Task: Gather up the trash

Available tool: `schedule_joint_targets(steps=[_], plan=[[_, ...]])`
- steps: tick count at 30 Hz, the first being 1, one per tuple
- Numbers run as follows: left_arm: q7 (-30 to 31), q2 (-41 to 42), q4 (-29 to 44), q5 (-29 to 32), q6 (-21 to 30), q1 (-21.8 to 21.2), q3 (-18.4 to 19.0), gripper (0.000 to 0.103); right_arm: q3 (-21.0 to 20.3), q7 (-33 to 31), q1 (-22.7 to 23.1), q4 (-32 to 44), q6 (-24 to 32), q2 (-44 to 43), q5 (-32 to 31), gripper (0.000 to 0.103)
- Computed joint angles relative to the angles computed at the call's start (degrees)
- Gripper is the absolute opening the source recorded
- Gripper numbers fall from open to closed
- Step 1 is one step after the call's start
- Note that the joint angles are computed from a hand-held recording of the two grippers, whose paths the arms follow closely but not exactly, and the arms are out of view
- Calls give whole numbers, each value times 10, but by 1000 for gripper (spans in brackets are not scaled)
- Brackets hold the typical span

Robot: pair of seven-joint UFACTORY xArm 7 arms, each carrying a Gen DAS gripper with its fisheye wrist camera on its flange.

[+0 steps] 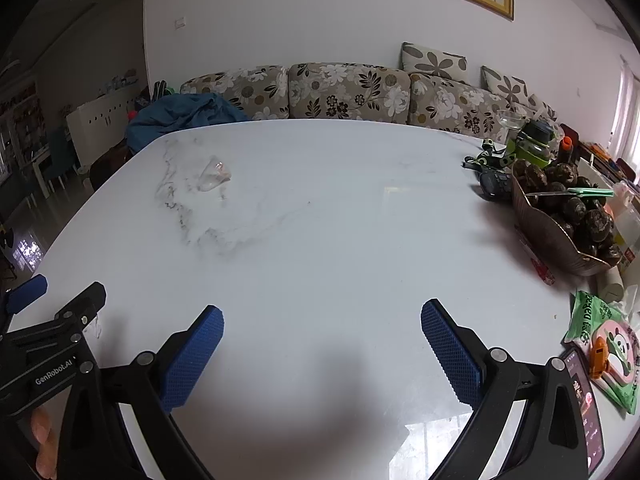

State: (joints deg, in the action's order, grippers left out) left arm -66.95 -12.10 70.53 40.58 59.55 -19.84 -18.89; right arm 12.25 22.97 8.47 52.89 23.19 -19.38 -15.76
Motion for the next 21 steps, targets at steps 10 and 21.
schedule_joint_targets(steps=[10, 21], plan=[[-5, 1, 1, 3, 3, -2, -1, 93, -3, -7, 3, -1, 1, 0, 7, 98], [1, -4, -2, 4, -1, -2, 1, 93, -4, -10, 5, 0, 5, -1, 9, 98]])
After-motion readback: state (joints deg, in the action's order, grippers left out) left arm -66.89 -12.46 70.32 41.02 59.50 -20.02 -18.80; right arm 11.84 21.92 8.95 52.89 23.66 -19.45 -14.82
